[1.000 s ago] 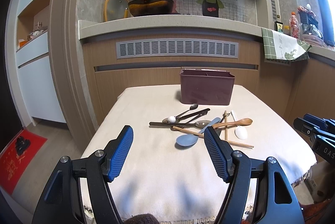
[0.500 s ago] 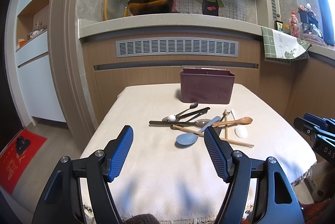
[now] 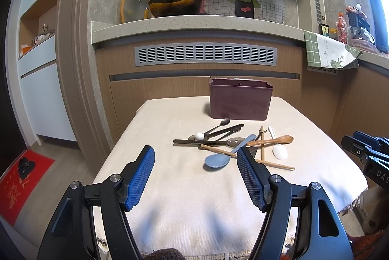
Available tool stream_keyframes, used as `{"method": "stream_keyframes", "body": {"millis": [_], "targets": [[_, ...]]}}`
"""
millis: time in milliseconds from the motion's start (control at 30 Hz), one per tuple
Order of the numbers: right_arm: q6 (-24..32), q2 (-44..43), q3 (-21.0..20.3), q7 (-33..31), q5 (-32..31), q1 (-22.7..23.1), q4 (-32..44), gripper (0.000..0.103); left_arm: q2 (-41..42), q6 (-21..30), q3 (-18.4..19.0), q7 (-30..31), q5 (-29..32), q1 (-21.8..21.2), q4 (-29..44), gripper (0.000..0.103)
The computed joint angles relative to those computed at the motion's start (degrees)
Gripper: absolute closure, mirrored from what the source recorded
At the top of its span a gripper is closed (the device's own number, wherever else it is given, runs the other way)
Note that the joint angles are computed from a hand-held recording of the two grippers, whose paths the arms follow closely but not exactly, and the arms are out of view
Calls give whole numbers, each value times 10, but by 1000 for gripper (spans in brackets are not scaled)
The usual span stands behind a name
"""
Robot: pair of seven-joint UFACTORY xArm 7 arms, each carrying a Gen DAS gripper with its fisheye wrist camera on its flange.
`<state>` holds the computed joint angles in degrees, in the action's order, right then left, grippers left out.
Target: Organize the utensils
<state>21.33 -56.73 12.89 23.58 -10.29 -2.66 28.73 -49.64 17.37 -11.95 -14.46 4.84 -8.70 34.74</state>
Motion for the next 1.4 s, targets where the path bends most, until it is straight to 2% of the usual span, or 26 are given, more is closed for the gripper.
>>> {"method": "stream_keyframes", "body": {"millis": [300,567,733,833,900,967,1133,1300,1400], "targets": [[0,1,-2,0,0,2,1,64,1,1,2,1,0,-2,1,33],[4,6,-4,-5,0,4,3,64,26,16,25,25,-12,-25,17,33],[-12,35,7,-19,-24,-23,27,64,75,18,43,58,-27,-46,49,33],[-40,59,30,-17,-51,-63,45,64,114,18,55,74,-44,-57,72,31],[-51,85,37,-24,-67,-79,63,64,140,21,64,81,-57,-63,90,26],[-57,122,21,-40,-65,-68,85,64,168,19,81,97,-78,-77,108,24],[-65,218,3,-78,-75,-66,145,67,247,36,99,147,-103,-86,171,23],[-14,318,-38,-143,-61,-18,220,67,335,67,121,220,-176,-98,243,24],[-4,364,-50,-158,-58,-3,253,67,386,61,112,241,-198,-82,286,28]]}}
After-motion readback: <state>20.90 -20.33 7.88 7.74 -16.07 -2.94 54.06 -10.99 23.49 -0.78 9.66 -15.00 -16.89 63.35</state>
